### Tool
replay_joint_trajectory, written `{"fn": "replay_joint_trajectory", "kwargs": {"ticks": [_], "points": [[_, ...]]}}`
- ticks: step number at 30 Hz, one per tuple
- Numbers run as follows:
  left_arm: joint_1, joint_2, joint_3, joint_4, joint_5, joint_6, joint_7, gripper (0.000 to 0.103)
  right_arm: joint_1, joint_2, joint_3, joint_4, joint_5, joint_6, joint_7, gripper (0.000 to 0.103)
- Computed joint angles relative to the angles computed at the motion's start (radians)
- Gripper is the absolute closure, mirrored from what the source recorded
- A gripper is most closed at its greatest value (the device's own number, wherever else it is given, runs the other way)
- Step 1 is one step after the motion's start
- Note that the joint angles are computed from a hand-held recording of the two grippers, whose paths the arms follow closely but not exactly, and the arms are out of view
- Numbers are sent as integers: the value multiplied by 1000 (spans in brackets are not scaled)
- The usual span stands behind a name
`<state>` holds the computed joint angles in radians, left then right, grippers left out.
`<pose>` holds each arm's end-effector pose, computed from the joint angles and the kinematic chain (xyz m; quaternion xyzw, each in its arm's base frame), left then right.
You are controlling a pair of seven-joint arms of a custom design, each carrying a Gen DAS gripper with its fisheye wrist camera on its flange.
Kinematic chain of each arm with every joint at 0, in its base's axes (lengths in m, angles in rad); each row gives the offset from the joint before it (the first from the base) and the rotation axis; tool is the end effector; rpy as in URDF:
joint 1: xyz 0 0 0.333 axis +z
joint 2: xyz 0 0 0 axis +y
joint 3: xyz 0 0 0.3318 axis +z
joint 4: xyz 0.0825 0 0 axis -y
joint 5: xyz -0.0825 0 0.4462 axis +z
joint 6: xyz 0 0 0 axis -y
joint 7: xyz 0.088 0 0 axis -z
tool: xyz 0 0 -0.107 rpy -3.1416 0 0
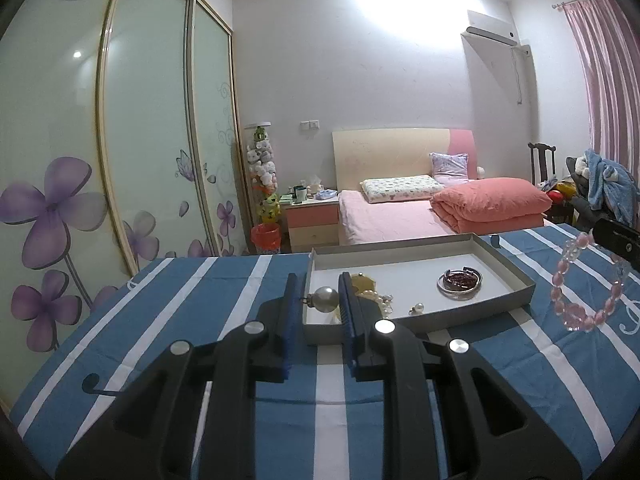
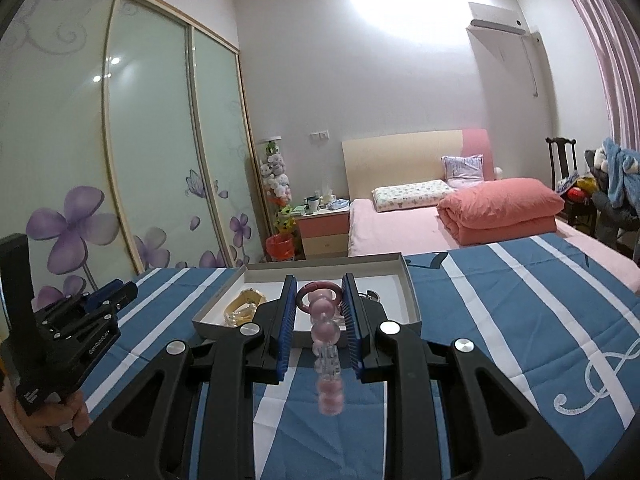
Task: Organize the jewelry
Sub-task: 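Carry pearl earring to tray with left tool while right tool carries pink bracelet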
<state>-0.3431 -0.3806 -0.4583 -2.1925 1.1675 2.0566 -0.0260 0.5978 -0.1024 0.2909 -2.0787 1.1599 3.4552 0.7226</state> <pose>0.3889 -0.3668 0.5800 -0.6536 0.4833 -0.2890 0.5056 0.4428 0.3858 0.5852 -0.6608 0.4384 -0.2390 0.5604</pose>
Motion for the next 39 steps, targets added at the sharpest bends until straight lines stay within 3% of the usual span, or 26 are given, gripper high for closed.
{"fn": "replay_joint_trajectory", "kwargs": {"ticks": [7,18,30,39], "points": [[-3,-5,1,-5,-6,2,2,83,17,21,8,43,118,26,-139,79],[-3,-5,0,-6,-8,5,3,83,40,23,-12,50,145,30,-168,79],[7,-3,-7,2,15,-7,-2,83,38,28,-29,22,-58,76,22,79],[-1,32,-2,28,19,-38,9,83,37,51,-20,59,-19,82,-28,79]]}}
